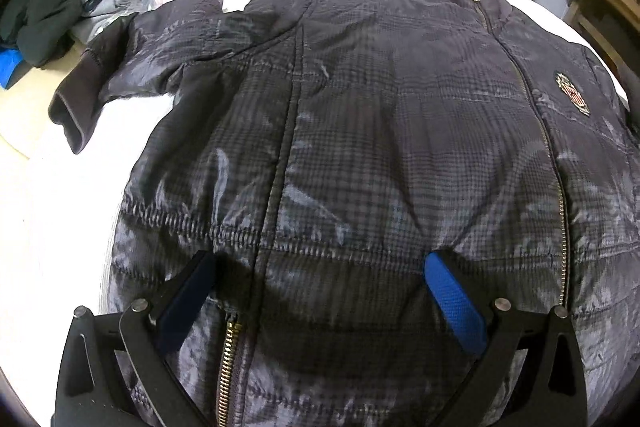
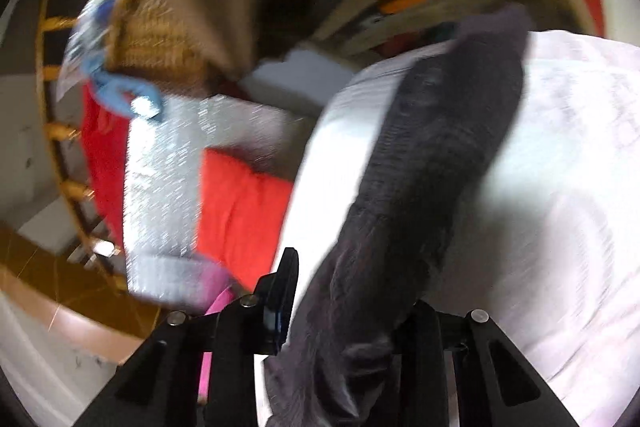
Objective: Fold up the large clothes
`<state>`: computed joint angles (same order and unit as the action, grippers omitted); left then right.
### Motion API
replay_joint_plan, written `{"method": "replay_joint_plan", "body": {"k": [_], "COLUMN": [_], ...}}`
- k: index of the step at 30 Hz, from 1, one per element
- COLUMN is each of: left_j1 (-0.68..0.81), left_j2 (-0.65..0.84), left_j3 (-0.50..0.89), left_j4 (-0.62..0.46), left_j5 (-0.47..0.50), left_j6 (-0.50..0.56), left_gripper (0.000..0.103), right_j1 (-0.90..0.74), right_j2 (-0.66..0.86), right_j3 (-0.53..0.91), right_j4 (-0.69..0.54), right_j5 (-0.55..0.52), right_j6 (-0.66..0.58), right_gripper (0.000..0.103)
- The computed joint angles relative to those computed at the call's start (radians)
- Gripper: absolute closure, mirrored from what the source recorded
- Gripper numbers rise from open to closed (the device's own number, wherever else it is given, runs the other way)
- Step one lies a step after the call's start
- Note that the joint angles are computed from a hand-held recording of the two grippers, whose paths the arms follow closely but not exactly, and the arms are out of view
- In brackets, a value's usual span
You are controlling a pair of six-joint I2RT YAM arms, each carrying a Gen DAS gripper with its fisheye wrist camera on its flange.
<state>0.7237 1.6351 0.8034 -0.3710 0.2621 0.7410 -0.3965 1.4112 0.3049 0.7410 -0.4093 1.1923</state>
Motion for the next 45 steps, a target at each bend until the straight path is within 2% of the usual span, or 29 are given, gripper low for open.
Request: {"method": "replay_joint_plan", "body": {"k": [3, 7, 11, 14, 15, 16, 17, 18, 20, 22, 25, 29, 30, 32, 34, 36, 39, 41, 45], "left_j1": [-0.021, 0.048, 0.132, 0.164, 0.175, 0.185, 0.194, 0.201, 0.210, 0.208, 0.180, 0.023, -0.020, -0.152, -0.301, -0.430, -0.621, -0.752, -0.919], "left_j2": [0.033, 0.017, 0.011, 0.024, 0.013, 0.009, 0.009, 0.006, -0.033, -0.071, -0.123, -0.256, -0.281, -0.342, -0.378, -0.392, -0.396, -0.364, -0.274], "left_j3": [0.088, 0.143, 0.224, 0.278, 0.276, 0.284, 0.301, 0.309, 0.302, 0.313, 0.331, 0.281, 0.260, 0.200, 0.147, 0.107, 0.063, 0.043, 0.038], "left_j4": [-0.096, -0.152, -0.235, -0.264, -0.269, -0.277, -0.290, -0.300, -0.325, -0.360, -0.413, -0.419, -0.403, -0.361, -0.332, -0.292, -0.215, -0.142, -0.051], "left_j5": [-0.018, 0.049, 0.104, 0.119, 0.126, 0.132, 0.139, 0.144, 0.155, 0.174, 0.204, 0.214, 0.200, 0.137, 0.077, 0.021, -0.085, -0.183, -0.342], "left_j6": [0.033, 0.081, 0.132, 0.159, 0.168, 0.175, 0.182, 0.188, 0.198, 0.194, 0.169, 0.065, 0.038, -0.042, -0.131, -0.217, -0.352, -0.421, -0.474], "left_gripper": [0.000, 0.000, 0.000, 0.000, 0.000, 0.000, 0.000, 0.000, 0.000, 0.000, 0.000, 0.000, 0.000, 0.000, 0.000, 0.000, 0.000, 0.000, 0.000], "right_j1": [0.158, 0.435, 0.749, 0.916, 0.960, 0.991, 1.004, 1.014, 1.040, 1.031, 1.007, 0.942, 0.901, 0.819, 0.744, 0.666, 0.608, 0.555, 0.456], "right_j2": [-0.105, -0.128, 0.004, 0.145, 0.205, 0.248, 0.288, 0.325, 0.360, 0.313, 0.174, -0.074, -0.126, -0.167, -0.145, -0.078, -0.089, -0.115, -0.219], "right_j3": [0.035, 0.161, 0.344, 0.455, 0.489, 0.498, 0.507, 0.499, 0.439, 0.369, 0.163, -0.071, -0.106, -0.148, -0.174, -0.198, -0.157, -0.178, -0.219], "right_j4": [-0.062, -0.193, -0.317, -0.393, -0.413, -0.416, -0.407, -0.369, -0.250, -0.193, 0.008, 0.135, 0.122, 0.105, 0.161, 0.267, 0.184, 0.159, 0.071], "right_j5": [0.072, 0.219, 0.380, 0.420, 0.408, 0.388, 0.355, 0.323, 0.320, 0.294, 0.280, 0.376, 0.376, 0.344, 0.298, 0.228, 0.185, 0.160, 0.113], "right_j6": [0.004, -0.055, -0.118, -0.090, -0.053, -0.017, 0.014, 0.056, 0.160, 0.201, 0.261, 0.308, 0.316, 0.348, 0.415, 0.486, 0.513, 0.498, 0.459], "right_gripper": [0.071, 0.071, 0.071, 0.068, 0.065, 0.045, 0.030, 0.021, 0.022, 0.021, 0.021, 0.021, 0.021, 0.022, 0.025, 0.027, 0.027, 0.027, 0.027]}}
